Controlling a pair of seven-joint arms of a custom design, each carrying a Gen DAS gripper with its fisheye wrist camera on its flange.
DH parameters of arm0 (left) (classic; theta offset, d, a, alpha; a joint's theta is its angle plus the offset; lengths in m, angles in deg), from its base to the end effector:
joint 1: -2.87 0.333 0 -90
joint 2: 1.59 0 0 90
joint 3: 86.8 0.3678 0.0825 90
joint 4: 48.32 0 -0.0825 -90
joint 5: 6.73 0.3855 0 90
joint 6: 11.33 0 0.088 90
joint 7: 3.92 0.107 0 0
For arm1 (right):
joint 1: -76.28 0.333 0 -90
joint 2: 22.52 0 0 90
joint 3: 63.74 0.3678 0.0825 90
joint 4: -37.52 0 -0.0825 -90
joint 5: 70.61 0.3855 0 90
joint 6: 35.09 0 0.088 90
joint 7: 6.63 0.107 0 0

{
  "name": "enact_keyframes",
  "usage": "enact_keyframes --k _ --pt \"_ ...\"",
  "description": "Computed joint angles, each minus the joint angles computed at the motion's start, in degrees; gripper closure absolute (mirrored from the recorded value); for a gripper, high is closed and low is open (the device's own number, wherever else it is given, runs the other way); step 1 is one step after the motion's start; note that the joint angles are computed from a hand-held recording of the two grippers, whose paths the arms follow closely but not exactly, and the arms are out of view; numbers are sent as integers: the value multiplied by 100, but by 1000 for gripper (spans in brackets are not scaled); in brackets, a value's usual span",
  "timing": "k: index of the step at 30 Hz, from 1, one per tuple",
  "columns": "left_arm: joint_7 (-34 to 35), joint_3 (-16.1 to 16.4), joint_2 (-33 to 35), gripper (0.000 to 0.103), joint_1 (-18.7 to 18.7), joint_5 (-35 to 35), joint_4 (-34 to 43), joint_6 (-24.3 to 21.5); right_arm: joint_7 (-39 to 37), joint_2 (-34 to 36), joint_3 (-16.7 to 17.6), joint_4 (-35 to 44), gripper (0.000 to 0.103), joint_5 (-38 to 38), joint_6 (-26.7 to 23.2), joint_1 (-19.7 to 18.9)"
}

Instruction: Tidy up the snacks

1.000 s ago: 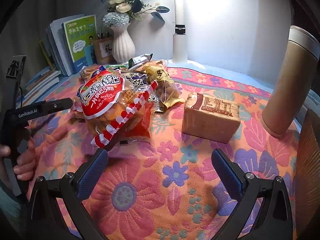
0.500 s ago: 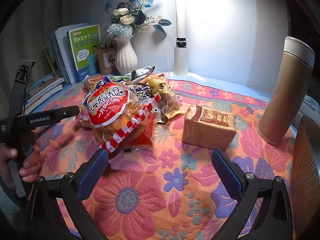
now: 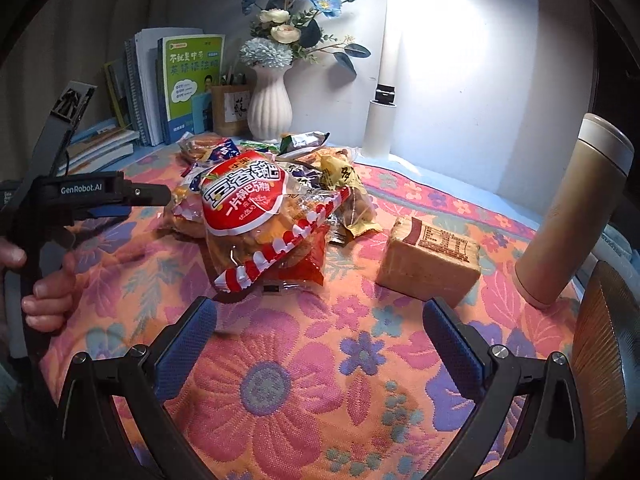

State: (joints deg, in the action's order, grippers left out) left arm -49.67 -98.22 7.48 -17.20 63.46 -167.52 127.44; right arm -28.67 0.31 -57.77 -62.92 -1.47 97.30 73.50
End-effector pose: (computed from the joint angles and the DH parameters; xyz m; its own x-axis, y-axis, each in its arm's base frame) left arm 0.5166 -0.3066 0.4240 0.6336 -0.6656 0.3943 -0.3297 -0.6934 -0.6407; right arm 0.6955 0.0481 0.4184 0.9072 -0.4115 0.0871 -0.1669 -0.5422 -0.8235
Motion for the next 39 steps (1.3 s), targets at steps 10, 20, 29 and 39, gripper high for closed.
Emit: enact_keyframes --k 10,20,29,39 --pt "-316 183 80 2 548 883 -97 2196 990 -213 -111 273 0 -1594 -105 507" --pt "4612 -483 312 4 1536 -4359 47 2546 2623 406 -96 1797 0 -3664 -884 965" --pt "7451 -1213 754 6 2118 -6945 829 1773 3180 1167 -72 3112 3 -4688 -2018 1234" --pt "9716 -1545 971 47 2356 -8585 916 2238 4127 851 -286 2469 35 -5240 -1425 1508"
